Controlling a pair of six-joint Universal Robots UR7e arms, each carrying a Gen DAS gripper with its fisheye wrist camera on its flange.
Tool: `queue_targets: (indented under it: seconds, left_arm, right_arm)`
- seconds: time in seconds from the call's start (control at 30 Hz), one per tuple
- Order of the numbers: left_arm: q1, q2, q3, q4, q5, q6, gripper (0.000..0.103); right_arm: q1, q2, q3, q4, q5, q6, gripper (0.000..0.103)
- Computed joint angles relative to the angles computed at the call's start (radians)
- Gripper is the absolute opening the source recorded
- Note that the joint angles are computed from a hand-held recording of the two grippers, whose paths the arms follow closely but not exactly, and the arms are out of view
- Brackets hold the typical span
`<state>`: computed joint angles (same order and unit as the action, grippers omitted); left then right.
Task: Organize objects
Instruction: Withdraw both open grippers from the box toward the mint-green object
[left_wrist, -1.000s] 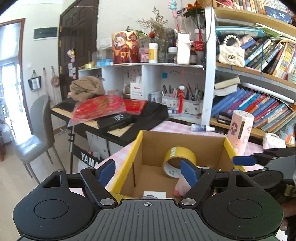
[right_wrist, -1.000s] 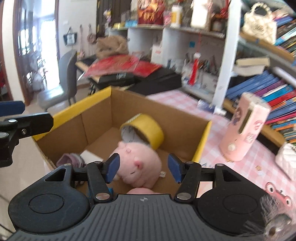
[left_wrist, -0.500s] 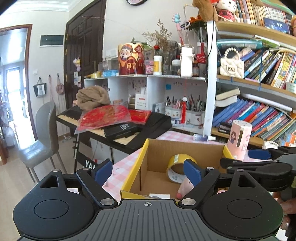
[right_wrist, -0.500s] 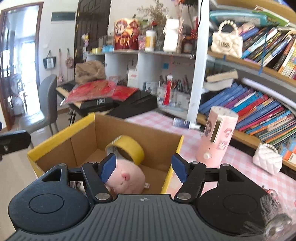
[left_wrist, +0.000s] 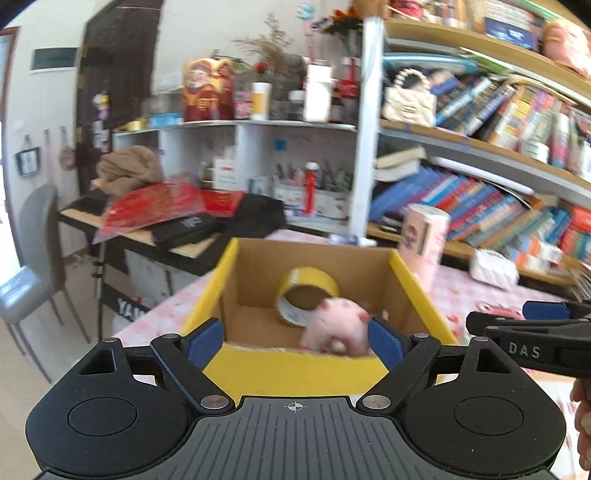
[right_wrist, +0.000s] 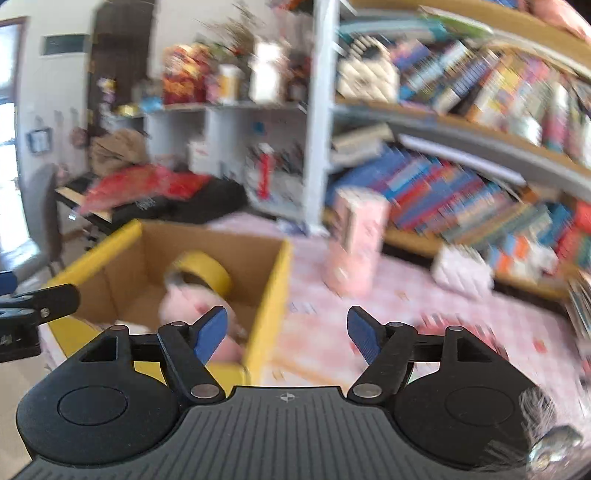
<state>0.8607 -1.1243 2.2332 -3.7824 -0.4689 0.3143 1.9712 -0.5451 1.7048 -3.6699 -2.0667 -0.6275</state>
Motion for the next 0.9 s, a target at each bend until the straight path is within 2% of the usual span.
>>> queue_targets:
  seconds: [0.13, 0.4, 0.57, 0.73, 0.9]
  left_arm:
    - [-0.017, -0.046, 0.061, 0.067, -0.021, -0.056, 0.092]
    - [-0.062, -0.178, 0.188, 0.291, -0.023, -0.258, 0.095]
    - [-0.101, -0.249, 0.246, 0.411, -0.008, -0.341, 0.096]
    - [-0.134, -0.311, 0.284, 0.570, -0.008, -0.428, 0.096]
    - [-0.163, -0.335, 0.309, 0.607, -0.028, -0.426, 0.096]
  right_arm:
    - [0.014, -0.020, 0.069, -0.040, -0.078, 0.049, 0.073]
    - [0.064, -0.055, 0.207, -0.074, -0.222, 0.142, 0.078]
    - [0.088, -0.073, 0.274, -0.070, -0.303, 0.227, 0.080]
    - [0.102, -0.099, 0.341, -0.075, -0.339, 0.312, 0.081]
    - [0.116, -0.115, 0.396, -0.102, -0.373, 0.362, 0.081]
